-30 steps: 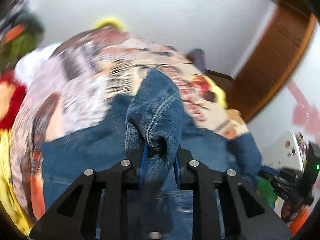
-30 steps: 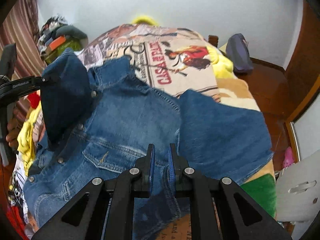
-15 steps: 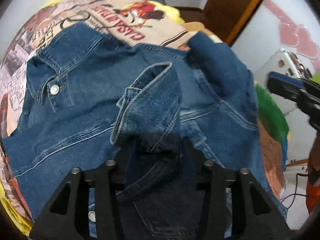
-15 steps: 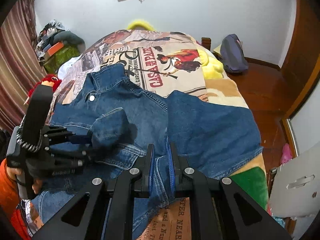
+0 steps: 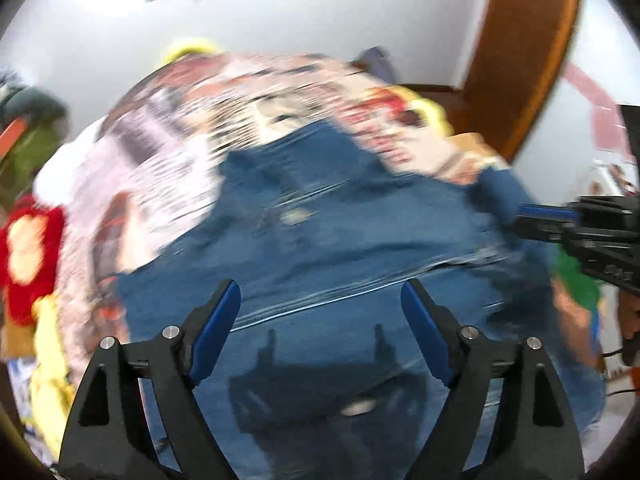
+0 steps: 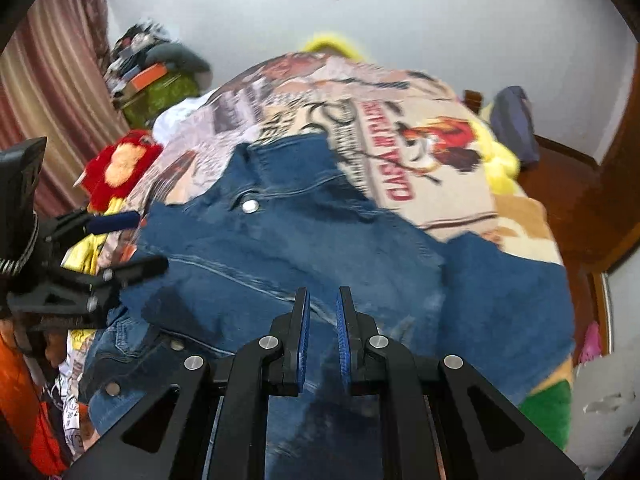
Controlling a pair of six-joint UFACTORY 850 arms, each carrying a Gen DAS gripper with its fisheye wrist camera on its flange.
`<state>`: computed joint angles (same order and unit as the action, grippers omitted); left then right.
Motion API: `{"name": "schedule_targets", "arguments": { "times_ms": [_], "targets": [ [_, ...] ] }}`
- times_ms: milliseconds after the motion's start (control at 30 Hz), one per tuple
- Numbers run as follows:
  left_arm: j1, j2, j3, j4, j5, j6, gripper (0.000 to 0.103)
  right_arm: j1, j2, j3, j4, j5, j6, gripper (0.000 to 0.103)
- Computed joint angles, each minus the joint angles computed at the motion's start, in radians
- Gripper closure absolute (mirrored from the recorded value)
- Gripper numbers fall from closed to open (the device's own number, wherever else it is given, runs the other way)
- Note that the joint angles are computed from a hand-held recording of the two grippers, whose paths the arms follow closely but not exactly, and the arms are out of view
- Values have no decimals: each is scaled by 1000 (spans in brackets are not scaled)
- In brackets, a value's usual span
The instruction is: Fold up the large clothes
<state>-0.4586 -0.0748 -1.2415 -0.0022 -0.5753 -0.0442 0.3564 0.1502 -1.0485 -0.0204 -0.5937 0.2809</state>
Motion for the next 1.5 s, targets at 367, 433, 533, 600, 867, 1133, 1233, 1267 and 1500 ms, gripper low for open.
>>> {"name": "schedule_targets", "arguments": {
  "times_ms": [367, 433, 533, 600, 867, 1133, 1233, 1267, 1500],
  "targets": [
    [145, -34, 162, 107, -33, -70, 21, 92, -204, -46, -180, -143, 62, 94],
    [160, -33, 188, 46, -14, -39, 19, 87, -192, -12, -206, -121, 51, 94],
    [170, -19, 213, 20, 19, -53, 15, 95, -158, 33, -293, -92, 78, 94],
    [170, -12, 226, 28, 33, -75, 13, 104, -139, 57, -338, -79, 99, 94],
    [146, 5, 253, 134, 44, -166, 5, 153, -97, 106, -515, -121, 209, 94],
    [141, 17, 271, 172, 49, -203, 2, 125, -23, 147, -469, -119, 193, 80],
    [142, 15, 271, 165, 51, -202, 2, 127, 4, 175, -615, -211, 329, 27],
    [142, 17, 272, 167, 53, -206, 2, 108, 20, 185, -597, -201, 326, 27],
    [96, 39, 252, 335, 7, -339, 3, -90, 196, 240, -226, -125, 165, 27]
  ]
}}
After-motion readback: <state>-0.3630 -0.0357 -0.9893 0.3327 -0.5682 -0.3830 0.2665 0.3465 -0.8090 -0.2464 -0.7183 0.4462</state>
